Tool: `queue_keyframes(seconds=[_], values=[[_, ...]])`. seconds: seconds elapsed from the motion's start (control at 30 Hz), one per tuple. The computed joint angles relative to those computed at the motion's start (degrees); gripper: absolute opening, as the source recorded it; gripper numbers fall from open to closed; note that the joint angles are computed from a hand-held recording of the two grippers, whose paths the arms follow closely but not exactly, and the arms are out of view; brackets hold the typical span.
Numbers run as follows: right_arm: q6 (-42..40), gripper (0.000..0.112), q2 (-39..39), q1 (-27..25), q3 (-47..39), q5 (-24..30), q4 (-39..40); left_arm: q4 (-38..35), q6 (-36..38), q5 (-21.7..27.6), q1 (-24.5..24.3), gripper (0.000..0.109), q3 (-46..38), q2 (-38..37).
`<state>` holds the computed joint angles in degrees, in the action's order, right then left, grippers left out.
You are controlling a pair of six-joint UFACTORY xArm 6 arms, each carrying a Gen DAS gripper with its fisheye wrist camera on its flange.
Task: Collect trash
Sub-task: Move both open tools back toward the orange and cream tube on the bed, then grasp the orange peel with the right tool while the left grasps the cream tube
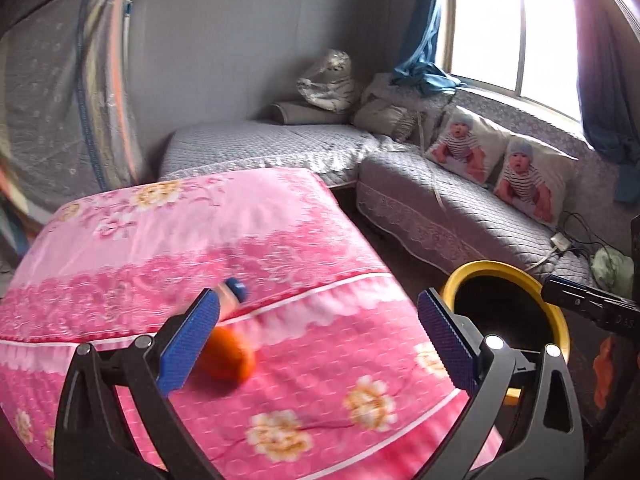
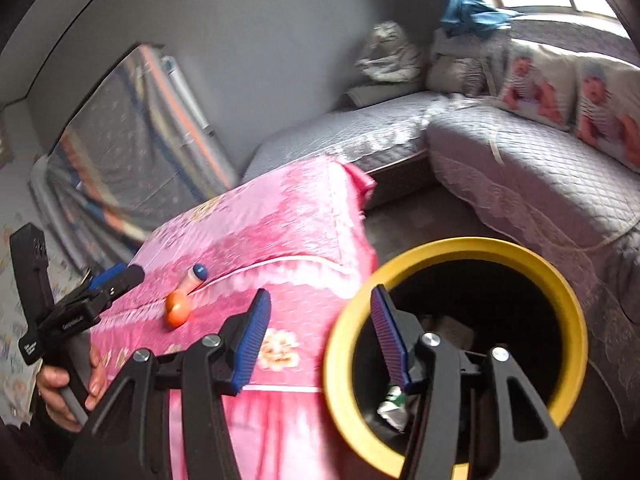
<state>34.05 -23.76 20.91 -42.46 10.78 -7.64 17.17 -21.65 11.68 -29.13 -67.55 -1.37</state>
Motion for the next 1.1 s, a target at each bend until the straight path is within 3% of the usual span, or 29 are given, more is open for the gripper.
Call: queue_keyframes(seconds=[0.07, 0.1, 0.2, 0.37, 0.5, 0.67, 0.8, 0.87, 1.0, 1.1], values=[[-9.31, 0.050, 7.57, 4.72, -7.23, 1.22, 6.81, 6.05, -6.08, -0.25, 3.81, 0.095, 4.05, -3.84], [-13.29, 0.049, 11.25, 6.63, -11.21, 2.51, 8.98, 5.48, -6.47, -0.07, 5.46, 0.095, 5.90, -5.56], [-17.59, 0.049, 21.43, 10.68, -23.15, 7.22, 6.84, -1.98, -3.07, -1.23, 9.79, 0.095, 11.34, -10.12], [-22.93, 0.049, 35.95, 14.52, -41.12, 16.99, 4.54, 3.75, -8.49, -4.93, 16.23, 0.095, 17.61, -15.65], [-23.92, 0.049, 45.67, 15.39, -54.43, 25.50, 3.46, -8.41, 1.72, -7.12, 17.29, 0.095, 20.69, -17.58], [-22.49, 0.049, 53.33, 15.16, -65.25, 32.60, 1.43, -17.89, 10.10, -8.48, 17.52, 0.095, 22.51, -18.75], [-22.47, 0.049, 58.47, 15.21, -72.92, 38.08, 1.48, -15.73, 8.95, -8.56, 18.47, 0.095, 23.07, -19.48], [-22.32, 0.049, 60.28, 15.20, -75.60, 39.82, 1.41, -17.71, 11.48, -8.44, 18.41, 0.095, 23.02, -19.49], [-22.30, 0.049, 62.73, 15.07, -79.55, 42.12, 2.04, -14.85, 11.40, -6.66, 18.47, 0.095, 22.27, -19.25], [-22.91, 0.045, 62.99, 14.76, -80.01, 42.30, 3.30, -20.09, 16.98, -5.34, 17.71, 0.095, 21.49, -18.75]])
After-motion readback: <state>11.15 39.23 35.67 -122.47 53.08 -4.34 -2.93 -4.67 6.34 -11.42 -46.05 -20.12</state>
